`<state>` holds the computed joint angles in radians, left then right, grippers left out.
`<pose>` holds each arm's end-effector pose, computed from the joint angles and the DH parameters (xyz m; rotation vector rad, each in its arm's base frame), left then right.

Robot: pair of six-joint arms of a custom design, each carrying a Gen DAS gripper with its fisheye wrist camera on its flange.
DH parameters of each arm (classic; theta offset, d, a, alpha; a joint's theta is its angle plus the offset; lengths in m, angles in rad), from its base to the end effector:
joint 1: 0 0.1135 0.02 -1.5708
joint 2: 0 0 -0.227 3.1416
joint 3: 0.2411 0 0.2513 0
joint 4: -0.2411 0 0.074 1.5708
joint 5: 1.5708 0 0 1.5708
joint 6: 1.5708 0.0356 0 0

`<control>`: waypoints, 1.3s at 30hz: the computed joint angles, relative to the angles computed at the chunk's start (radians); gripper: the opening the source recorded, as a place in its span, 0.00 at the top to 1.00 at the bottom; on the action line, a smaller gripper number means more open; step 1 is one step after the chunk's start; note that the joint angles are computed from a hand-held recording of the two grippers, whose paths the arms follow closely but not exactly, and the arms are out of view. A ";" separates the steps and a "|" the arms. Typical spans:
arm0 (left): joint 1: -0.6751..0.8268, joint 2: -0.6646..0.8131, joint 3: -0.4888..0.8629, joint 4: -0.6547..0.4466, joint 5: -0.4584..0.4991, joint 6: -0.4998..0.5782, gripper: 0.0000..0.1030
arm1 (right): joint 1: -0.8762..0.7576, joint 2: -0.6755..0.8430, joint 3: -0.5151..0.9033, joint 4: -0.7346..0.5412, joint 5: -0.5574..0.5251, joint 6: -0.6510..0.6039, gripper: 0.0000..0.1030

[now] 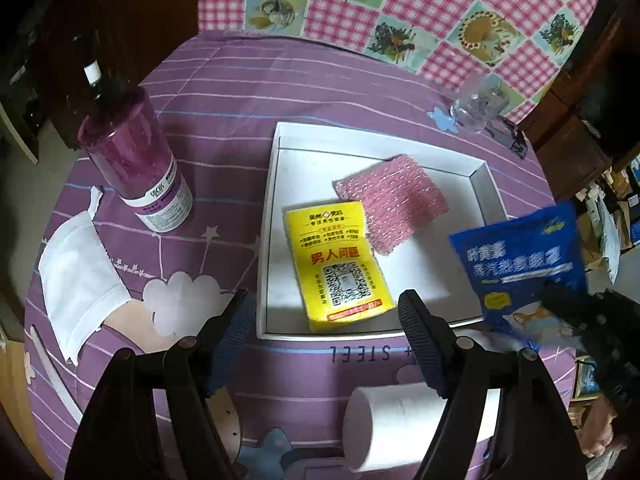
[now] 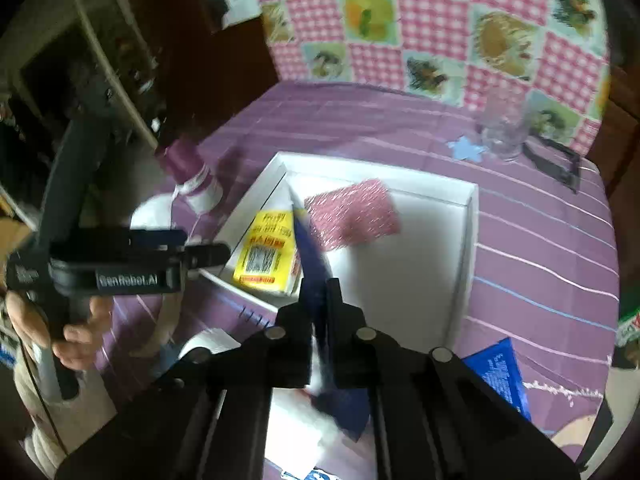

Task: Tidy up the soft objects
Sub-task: 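Grasp the blue eye-mask packet with the right gripper, then lift the blue packet with the right gripper while the left gripper grasps the white plush toy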

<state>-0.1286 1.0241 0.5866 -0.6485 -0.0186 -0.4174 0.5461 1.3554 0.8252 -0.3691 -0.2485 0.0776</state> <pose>0.1980 -0.0249 0.1614 -0.3896 2.6370 -0.1538 0.2346 0.1528 0.1787 -0.6912 2.4238 0.5689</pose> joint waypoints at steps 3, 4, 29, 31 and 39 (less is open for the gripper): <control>-0.022 -0.002 0.001 0.010 -0.016 -0.006 0.28 | -0.032 -0.033 -0.015 0.012 -0.039 0.027 0.94; -0.030 -0.001 0.002 0.010 -0.021 -0.007 0.28 | -0.036 -0.036 -0.017 0.016 -0.041 0.037 0.94; -0.298 0.062 0.031 0.110 0.066 -0.062 0.28 | -0.232 -0.255 -0.071 -0.076 -0.059 0.107 0.94; -0.324 0.086 0.038 0.125 0.076 -0.071 0.28 | -0.268 -0.273 -0.074 -0.088 -0.081 0.105 0.94; -0.482 0.197 0.083 0.174 0.054 -0.094 0.32 | -0.353 -0.279 -0.071 -0.111 -0.143 0.094 0.94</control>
<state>-0.6111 1.2215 0.6697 -0.4745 0.0356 -0.5112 0.1936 1.0762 0.7539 -0.4803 -0.3919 0.1718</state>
